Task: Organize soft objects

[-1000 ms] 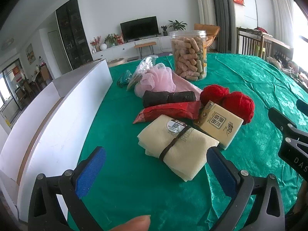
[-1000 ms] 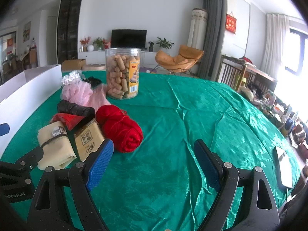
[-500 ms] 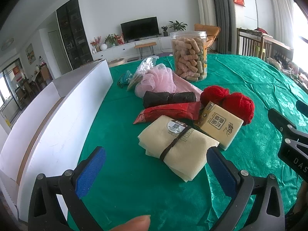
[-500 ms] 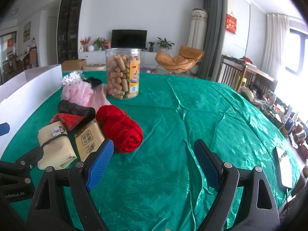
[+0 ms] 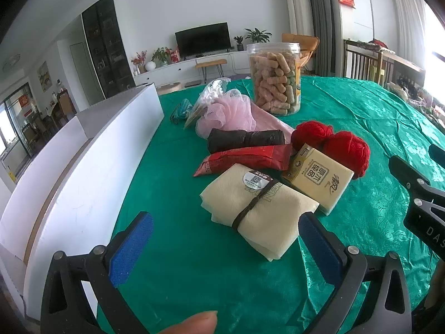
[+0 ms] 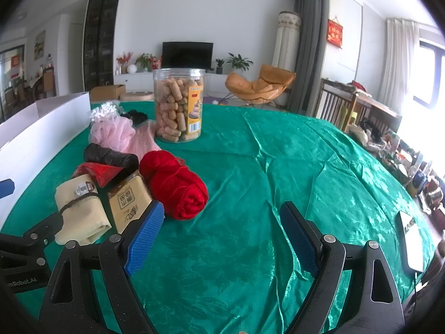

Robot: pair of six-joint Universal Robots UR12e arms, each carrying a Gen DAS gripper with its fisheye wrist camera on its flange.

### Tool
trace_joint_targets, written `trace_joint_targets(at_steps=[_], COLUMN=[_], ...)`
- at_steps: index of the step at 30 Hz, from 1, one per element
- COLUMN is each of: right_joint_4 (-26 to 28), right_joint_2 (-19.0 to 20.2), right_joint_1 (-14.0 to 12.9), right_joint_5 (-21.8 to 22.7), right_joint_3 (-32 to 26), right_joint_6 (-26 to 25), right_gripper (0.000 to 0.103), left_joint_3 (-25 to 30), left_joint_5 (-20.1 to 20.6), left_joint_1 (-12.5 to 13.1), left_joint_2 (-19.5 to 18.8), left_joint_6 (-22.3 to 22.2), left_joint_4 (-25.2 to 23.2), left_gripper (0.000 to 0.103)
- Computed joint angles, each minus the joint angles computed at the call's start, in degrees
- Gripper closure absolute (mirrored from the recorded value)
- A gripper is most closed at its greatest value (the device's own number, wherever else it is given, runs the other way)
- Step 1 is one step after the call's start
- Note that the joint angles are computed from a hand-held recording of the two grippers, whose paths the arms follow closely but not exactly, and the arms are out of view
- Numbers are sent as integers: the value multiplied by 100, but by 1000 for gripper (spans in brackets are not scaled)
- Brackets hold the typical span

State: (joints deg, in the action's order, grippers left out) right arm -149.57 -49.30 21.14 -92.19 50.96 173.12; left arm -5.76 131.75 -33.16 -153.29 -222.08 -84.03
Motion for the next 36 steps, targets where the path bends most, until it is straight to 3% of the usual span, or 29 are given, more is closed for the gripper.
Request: trace_joint_targets(at_steps=[27,36], right_joint_4=[30,47], right_joint_2=[-10,4], right_joint_1=[-14,1], right_joint_5=[20,5], right_joint_3=[-4,-18], right_joint_6=[9,23], right_gripper=[15,15], left_joint_3=[-148,-454], left_joint_5=[-14,-138], left_joint_1=[12,42], left_joint_2=[65,199], left_joint_6=[-39,-81], left_joint_4=[43,84], left_gripper=[0,0])
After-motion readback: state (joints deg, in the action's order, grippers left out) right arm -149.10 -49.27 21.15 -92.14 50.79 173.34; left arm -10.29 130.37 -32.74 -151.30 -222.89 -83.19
